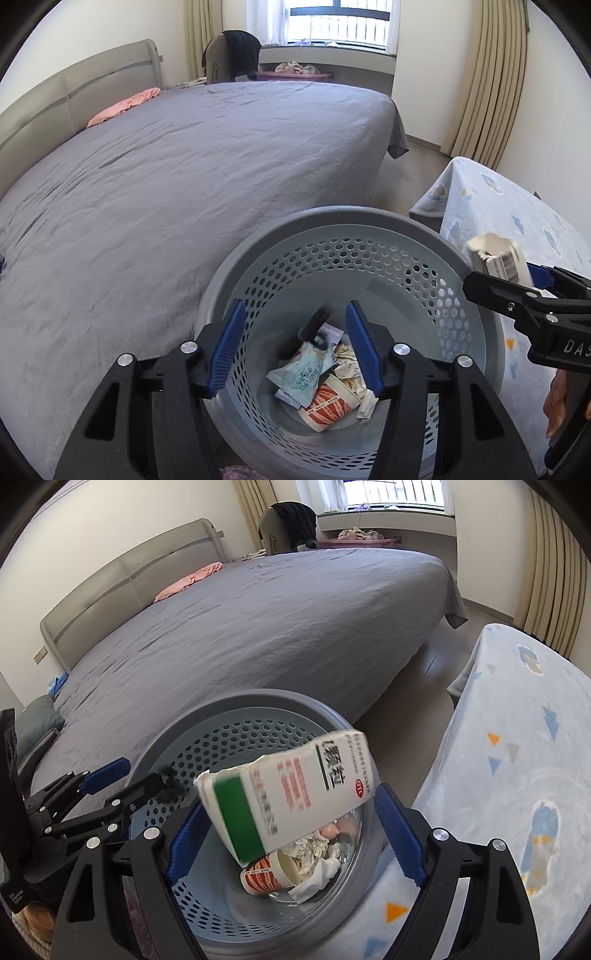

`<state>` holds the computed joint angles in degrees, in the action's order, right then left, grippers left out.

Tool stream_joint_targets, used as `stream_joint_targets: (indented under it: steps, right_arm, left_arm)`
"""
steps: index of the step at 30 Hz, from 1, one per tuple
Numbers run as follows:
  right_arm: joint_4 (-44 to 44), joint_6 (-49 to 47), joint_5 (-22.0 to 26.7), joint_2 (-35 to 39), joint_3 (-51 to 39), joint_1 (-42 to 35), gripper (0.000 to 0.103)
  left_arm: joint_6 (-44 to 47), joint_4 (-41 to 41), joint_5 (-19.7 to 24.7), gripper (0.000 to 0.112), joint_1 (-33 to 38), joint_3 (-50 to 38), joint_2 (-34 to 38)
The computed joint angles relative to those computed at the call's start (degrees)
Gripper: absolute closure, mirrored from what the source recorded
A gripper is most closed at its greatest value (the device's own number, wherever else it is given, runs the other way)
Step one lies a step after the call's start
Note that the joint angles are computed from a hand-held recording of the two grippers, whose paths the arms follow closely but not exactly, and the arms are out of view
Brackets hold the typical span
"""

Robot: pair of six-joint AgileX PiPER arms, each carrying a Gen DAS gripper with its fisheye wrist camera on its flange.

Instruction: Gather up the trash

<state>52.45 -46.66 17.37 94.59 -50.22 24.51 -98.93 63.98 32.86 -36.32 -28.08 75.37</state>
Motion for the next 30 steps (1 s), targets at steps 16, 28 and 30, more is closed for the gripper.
stream_joint_targets:
  steps: [16, 28, 30]
  right_arm:
    - [7.0, -5.0, -1.9, -3.0, 4.6, 0.0, 0.020]
    - [11.3, -6.9, -5.3, -7.5, 10.2, 0.5, 0.020]
    - [12.5, -7.5, -5.5, -8.2, 11.0, 0.4, 0.020]
  left_arm:
    - [-2.2, -1.7, 5.1, 0.036, -3.6, 1.1, -2.7]
    - [-2.8, -3.9, 12.4, 0.019, -9.3, 0.1, -4.3]
    - [-2.8, -4.4, 13.4, 0.018, -10.1, -0.2, -4.2]
